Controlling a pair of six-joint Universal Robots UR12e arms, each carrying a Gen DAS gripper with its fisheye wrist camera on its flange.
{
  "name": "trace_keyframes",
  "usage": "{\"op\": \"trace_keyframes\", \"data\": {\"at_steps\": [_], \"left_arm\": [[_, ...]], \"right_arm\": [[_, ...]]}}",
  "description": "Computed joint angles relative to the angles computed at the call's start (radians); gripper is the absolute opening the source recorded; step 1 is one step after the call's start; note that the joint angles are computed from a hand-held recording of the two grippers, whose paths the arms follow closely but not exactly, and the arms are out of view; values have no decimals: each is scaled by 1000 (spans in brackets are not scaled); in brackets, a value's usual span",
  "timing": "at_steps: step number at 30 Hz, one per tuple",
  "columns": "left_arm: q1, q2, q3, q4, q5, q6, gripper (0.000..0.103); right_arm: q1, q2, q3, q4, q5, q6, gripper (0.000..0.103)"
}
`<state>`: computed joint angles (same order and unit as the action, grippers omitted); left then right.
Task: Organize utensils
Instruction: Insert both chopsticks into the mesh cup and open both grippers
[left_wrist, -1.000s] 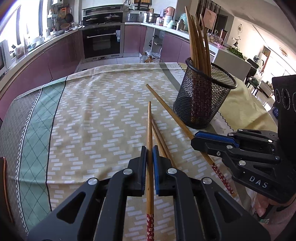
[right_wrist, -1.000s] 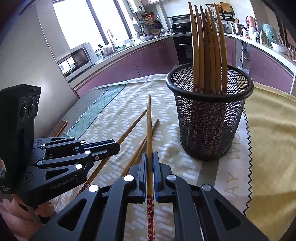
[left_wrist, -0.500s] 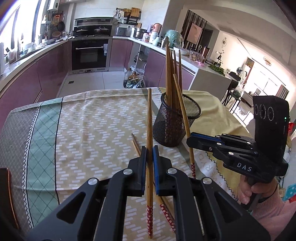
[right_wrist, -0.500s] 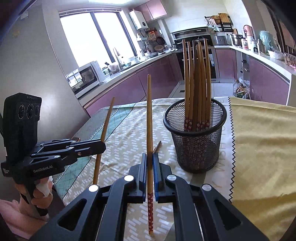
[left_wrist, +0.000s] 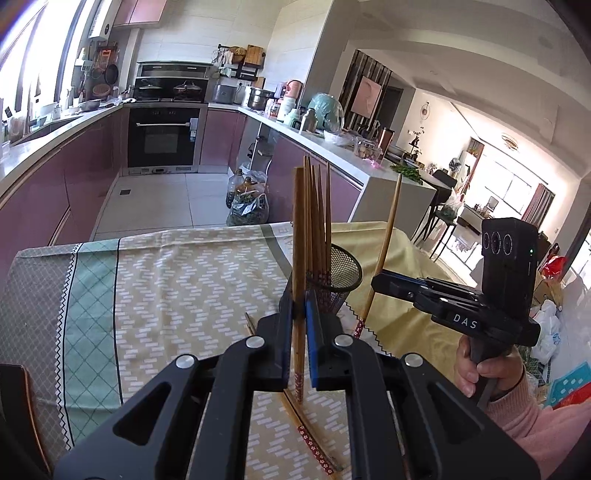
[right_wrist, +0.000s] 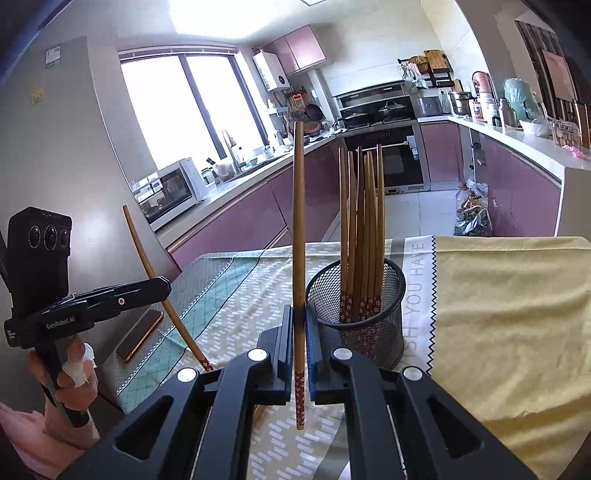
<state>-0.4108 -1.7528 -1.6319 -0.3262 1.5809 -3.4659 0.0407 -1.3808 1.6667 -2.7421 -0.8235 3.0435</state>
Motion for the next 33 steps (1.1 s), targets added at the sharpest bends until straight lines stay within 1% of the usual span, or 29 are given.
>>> {"op": "trace_keyframes", "data": {"at_steps": [10,14,18,21,25,27,28,33], "left_arm": [[-4,-39,78,41,-7,22,7],[-7,-58,118,57,-3,34,7],[-3,-76,161,68,-26,48,7],[-6,-91,191,75,-19,65,7],[-8,-115,233,52,-18,82,7],[-13,-128,251,34,6,87,7],[-16,-132,256,27,17,93,7],[-19,-156,288,-55,19,125,7]], "right_arm": [[-8,7,-27,-87,-10,42,5],[-10,16,-52,-118,-15,51,5],[-9,27,-74,-149,-28,63,5],[-8,41,-94,-168,-36,79,5],[-1,62,-119,-163,-58,90,5],[3,72,-132,-152,-71,88,5],[6,77,-138,-141,-77,84,5],[18,91,-152,-71,-102,38,5]]}}
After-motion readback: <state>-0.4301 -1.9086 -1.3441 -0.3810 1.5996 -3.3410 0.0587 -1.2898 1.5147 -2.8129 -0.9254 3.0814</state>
